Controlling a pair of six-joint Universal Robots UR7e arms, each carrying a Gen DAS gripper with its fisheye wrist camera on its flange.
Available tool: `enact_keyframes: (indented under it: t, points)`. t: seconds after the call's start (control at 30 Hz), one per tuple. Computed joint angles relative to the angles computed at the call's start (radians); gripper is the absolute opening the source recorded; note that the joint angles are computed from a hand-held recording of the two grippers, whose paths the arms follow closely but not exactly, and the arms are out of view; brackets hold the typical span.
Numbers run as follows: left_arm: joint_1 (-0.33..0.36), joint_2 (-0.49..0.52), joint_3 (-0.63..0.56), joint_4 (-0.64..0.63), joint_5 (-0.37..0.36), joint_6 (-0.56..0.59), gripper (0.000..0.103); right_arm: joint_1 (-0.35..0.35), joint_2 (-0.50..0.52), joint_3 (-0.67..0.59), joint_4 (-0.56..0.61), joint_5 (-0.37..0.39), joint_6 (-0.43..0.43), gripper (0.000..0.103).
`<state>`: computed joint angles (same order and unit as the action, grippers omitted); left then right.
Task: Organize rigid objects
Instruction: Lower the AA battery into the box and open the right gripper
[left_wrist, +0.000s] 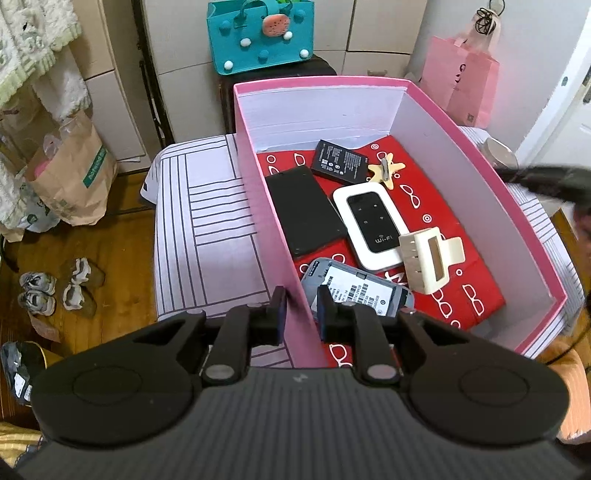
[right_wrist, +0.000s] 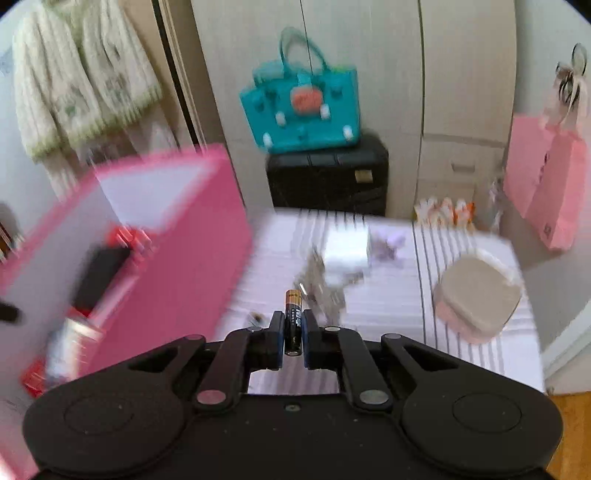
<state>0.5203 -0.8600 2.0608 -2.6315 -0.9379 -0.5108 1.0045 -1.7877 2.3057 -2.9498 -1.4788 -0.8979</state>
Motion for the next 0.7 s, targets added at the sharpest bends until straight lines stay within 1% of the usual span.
enact_keyframes:
  t: [0.07, 0.13, 0.2, 0.23, 0.27, 0.3, 0.33, 0.4, 0.43, 0.5, 0.63, 0.7]
  points:
    - [0.002, -0.001, 0.002, -0.008, -0.004, 0.010, 0.016, 0.012, -0.071, 0.008, 0.067, 0.060, -0.002, 0.012]
    - [0.003, -0.003, 0.007, -0.020, -0.008, 0.017, 0.016, 0.031, -0.130, 0.006, 0.174, 0.112, -0.042, 0.012]
    - [0.006, -0.007, 0.014, -0.035, -0.015, 0.022, 0.017, 0.061, -0.162, 0.001, 0.273, 0.140, -0.070, 0.012]
    - [0.007, -0.008, 0.019, -0.046, -0.017, 0.026, 0.017, 0.085, -0.165, -0.002, 0.311, 0.137, -0.081, 0.012]
    - [0.007, -0.010, 0.024, -0.055, -0.018, 0.029, 0.017, 0.114, -0.160, -0.001, 0.329, 0.119, -0.095, 0.012]
    - [0.008, -0.013, 0.028, -0.061, -0.020, 0.031, 0.017, 0.146, -0.145, 0.005, 0.315, 0.089, -0.107, 0.012]
    - [0.009, -0.014, 0.032, -0.070, -0.022, 0.033, 0.018, 0.182, -0.124, 0.017, 0.272, 0.047, -0.118, 0.012]
    - [0.012, -0.018, 0.038, -0.085, -0.028, 0.039, 0.018, 0.246, -0.062, 0.044, 0.142, -0.048, -0.142, 0.012]
    - [0.014, -0.020, 0.041, -0.093, -0.031, 0.045, 0.018, 0.274, -0.021, 0.060, 0.060, -0.097, -0.161, 0.012]
    - [0.017, -0.022, 0.044, -0.099, -0.039, 0.052, 0.019, 0.312, 0.045, 0.084, -0.059, -0.176, -0.187, 0.012]
    - [0.012, -0.019, 0.043, -0.093, -0.032, 0.097, 0.019, 0.345, 0.130, 0.053, -0.077, -0.261, -0.205, 0.012]
    - [0.015, -0.019, 0.037, -0.088, -0.039, 0.106, 0.020, 0.358, 0.150, 0.030, -0.041, -0.295, -0.203, 0.012]
